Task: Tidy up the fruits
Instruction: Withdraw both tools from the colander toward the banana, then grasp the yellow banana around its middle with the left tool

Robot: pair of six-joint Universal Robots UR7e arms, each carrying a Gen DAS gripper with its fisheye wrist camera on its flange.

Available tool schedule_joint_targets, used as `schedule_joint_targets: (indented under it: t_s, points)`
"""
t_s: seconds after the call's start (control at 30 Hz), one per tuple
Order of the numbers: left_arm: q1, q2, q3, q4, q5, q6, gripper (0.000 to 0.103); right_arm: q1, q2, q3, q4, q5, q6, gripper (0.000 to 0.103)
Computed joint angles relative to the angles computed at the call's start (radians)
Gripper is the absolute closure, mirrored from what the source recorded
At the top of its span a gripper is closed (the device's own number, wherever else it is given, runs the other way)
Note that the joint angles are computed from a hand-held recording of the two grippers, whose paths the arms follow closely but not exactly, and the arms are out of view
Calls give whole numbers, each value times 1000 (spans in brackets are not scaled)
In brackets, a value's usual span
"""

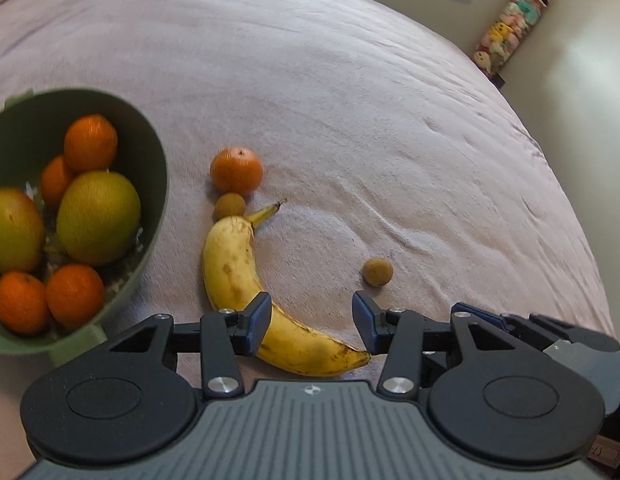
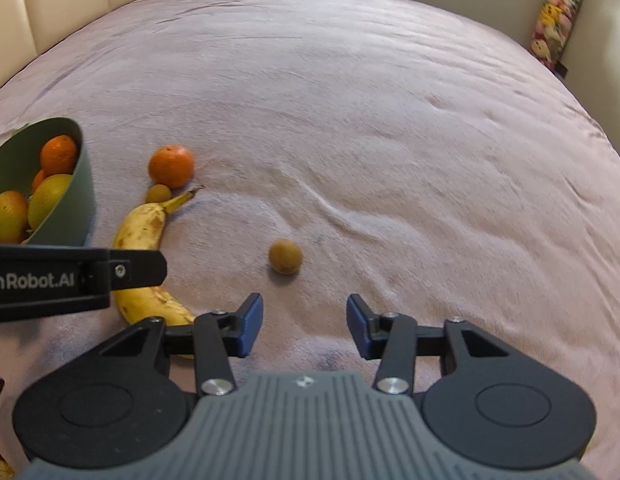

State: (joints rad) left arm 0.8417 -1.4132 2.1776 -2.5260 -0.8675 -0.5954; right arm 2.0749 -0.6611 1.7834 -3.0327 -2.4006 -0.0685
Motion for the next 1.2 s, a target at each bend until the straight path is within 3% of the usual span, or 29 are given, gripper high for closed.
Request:
schedule_joint_targets:
  t_s: [0.13,0.27,0.43,0.53,0.63,0.73,1.03,1.13,1.2]
  points:
    - [15,7,-3,5,-7,-39,48,-15,3,-6,21,-6,31,60]
    - [16,8,-13,102,53,-140,48,-23,6,-7,42,-3,43,60]
    - [40,25,-29,113,45,-180,46,-24,10,-10,46,21,39,60]
    - [35,38,-20,84,58,-171,37,-26,10,-9,50,26,41,60]
    - [22,64,-20,110,106,-165,36,-29,10,-8,51,28,51,60]
    - [25,62,-11,96,103,-169,39,-34,4,-1,45,49,55,60]
    - [44,16,-34,148,31,-144,54,-34,6,-16,73,49,72,60]
    - [47,-12,-61,234,-24,-122,64,-33,5,-18,84,65,66,60]
    - [48,-23,-86,297,-48,-110,83,-32,3,-17,96,72,63,60]
